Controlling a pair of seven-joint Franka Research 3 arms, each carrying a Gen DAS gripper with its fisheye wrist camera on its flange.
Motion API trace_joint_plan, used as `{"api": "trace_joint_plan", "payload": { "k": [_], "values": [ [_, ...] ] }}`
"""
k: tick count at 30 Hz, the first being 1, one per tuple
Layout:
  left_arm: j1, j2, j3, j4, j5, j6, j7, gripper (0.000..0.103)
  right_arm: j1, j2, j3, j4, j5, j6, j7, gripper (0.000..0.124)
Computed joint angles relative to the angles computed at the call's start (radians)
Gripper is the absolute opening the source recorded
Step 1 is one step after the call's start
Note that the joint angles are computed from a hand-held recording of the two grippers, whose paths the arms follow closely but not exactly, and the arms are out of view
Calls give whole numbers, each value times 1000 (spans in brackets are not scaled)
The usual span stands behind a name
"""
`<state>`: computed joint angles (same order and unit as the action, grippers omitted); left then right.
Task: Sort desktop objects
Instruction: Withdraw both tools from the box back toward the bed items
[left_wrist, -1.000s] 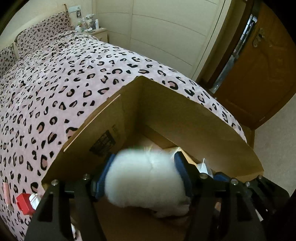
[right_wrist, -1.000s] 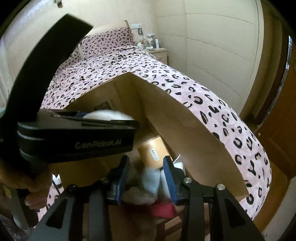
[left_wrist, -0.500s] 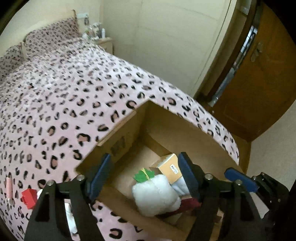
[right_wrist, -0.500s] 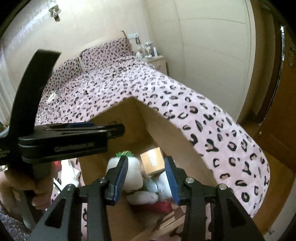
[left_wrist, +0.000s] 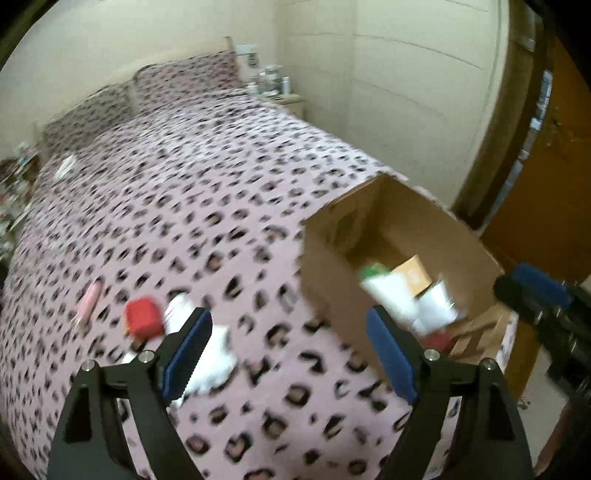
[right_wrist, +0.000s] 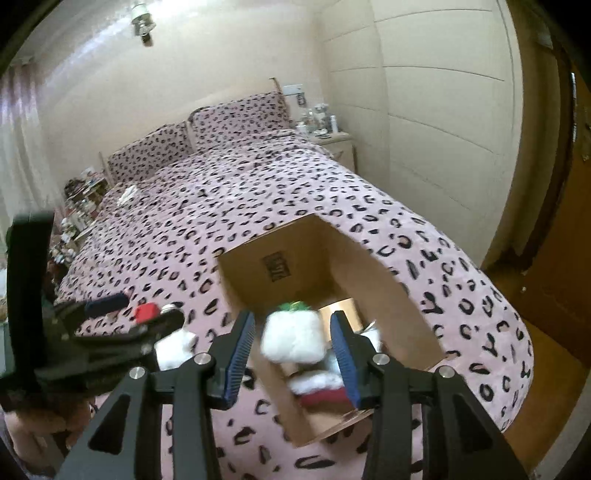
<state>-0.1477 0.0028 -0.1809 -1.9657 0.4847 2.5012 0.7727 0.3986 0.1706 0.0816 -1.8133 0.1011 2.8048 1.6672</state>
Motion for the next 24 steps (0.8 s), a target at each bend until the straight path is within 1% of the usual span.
{"api": "trace_joint_plan", "payload": {
  "k": [6, 10, 16, 21, 24],
  "values": [
    [13, -178, -8, -201, -4, -28, -88, 88, 19, -25, 45, -50, 66, 1, -68, 44],
    [26, -293, -26, -310, 9, -69, -149, 93, 41, -23, 69, -69, 112, -8, -112, 44],
    [37, -456, -39, -453, -12, -133, -202, 93, 87, -13, 92, -86, 129, -23, -139, 44],
    [31, -592, -26, -581, -67, -174, -238, 93, 123, -2, 106, -92, 137, -43, -152, 44],
    [33, -663, -33, -639, -81, -220, -258, 93, 146, 3, 114, -99, 135, -49, -158, 44]
  ]
}}
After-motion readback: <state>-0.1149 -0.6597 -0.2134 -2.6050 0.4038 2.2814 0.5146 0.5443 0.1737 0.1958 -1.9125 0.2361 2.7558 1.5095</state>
